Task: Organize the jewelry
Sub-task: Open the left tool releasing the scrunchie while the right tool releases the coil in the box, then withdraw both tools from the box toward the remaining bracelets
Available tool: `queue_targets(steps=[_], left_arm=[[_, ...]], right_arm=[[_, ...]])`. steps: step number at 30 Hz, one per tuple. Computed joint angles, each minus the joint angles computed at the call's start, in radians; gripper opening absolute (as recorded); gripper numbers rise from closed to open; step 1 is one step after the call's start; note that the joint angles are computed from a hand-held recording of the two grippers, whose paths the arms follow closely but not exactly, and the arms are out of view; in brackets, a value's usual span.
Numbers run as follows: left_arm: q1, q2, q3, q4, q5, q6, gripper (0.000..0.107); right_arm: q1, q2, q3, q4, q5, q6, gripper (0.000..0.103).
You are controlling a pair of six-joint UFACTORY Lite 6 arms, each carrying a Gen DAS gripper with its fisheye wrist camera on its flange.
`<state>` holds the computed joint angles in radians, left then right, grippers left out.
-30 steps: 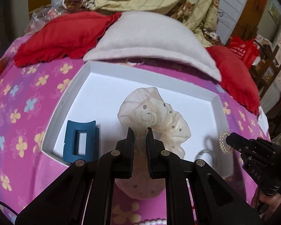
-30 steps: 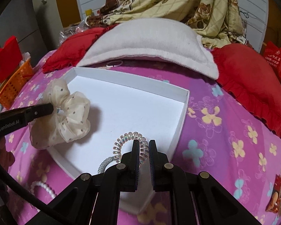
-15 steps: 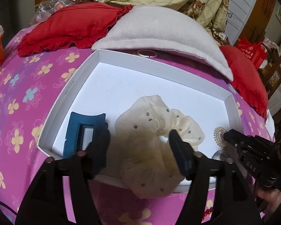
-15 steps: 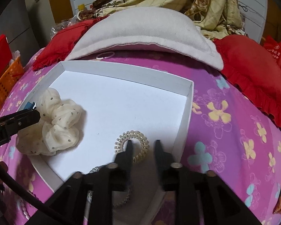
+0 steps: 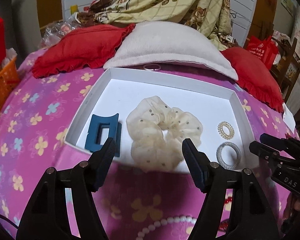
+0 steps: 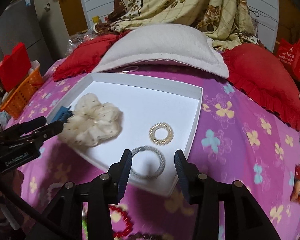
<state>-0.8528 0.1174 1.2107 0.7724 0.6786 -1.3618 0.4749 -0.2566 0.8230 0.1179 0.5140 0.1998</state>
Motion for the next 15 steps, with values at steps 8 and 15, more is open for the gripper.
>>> queue_targets(steps=[8, 15], left_arm=[[-0.165, -0.104, -0.051, 0.081, 0.161, -0.123, 0.069], [-0.352, -0.176, -0.085, 0.12, 0.335, -0.237, 0.069]], right_arm=[[0.135, -0.232, -0.083, -0.145, 0.121, 0.275, 0.049], [0.374, -0.433, -0.138, -0.375, 0.247, 0.654, 0.058]])
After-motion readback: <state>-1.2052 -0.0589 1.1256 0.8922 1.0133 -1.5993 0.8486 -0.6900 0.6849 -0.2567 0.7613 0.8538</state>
